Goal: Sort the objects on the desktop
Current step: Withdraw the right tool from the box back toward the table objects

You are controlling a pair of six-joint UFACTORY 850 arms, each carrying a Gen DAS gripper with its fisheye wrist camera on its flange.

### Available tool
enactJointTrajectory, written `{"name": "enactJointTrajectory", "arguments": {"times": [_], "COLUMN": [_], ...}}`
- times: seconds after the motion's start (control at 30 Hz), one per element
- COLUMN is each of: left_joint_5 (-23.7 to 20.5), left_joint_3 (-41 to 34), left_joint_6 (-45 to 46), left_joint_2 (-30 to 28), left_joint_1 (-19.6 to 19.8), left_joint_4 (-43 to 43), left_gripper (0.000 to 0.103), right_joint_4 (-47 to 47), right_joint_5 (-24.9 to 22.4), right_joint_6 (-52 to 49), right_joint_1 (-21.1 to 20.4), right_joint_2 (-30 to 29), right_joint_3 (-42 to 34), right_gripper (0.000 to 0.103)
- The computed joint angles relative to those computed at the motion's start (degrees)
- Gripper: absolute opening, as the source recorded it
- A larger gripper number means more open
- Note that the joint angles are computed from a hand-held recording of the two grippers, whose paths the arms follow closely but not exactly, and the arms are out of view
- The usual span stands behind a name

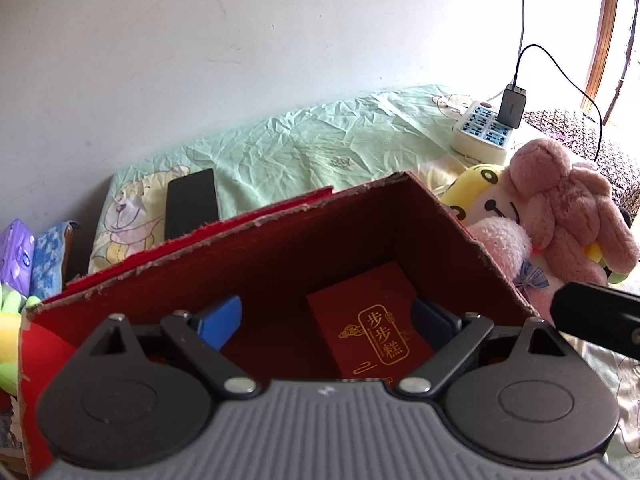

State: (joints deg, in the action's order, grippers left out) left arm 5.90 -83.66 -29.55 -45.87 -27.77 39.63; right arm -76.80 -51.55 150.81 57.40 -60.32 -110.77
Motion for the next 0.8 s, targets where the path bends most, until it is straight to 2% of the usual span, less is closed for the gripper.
{"name": "enactJointTrajectory", "arguments": {"times": [0.27,0.47,0.57,0.63,0.73,0.8], "left_joint_5": [0.0,2.8,5.1,6.3,9.8,10.1], "left_joint_3": [0.7,2.5,3.8,4.3,6.2,7.5], "left_joint_6": [24.9,47.4,50.9,55.8,55.5,54.1], "left_joint_2": [0.3,1.2,1.8,2.1,3.2,4.4], "left_joint_1": [-0.5,-1.0,-1.2,-1.4,-1.5,-1.4], "left_joint_4": [-25.1,-48.7,-52.2,-58.2,-59.7,-59.8], "left_gripper": [0.088,0.088,0.089,0.088,0.087,0.085], "right_joint_4": [-1.4,-3.7,-4.5,-5.0,-5.7,-6.8], "right_joint_5": [1.0,3.1,3.9,4.2,4.2,4.6], "right_joint_6": [3.0,2.8,0.3,-1.5,-3.7,-3.6], "right_joint_1": [1.0,1.8,2.3,2.7,3.2,3.4], "right_joint_2": [1.6,3.2,3.5,3.7,4.1,4.7], "right_joint_3": [3.9,7.2,8.0,8.4,9.1,10.3], "right_gripper": [0.028,0.027,0.027,0.027,0.027,0.027]}}
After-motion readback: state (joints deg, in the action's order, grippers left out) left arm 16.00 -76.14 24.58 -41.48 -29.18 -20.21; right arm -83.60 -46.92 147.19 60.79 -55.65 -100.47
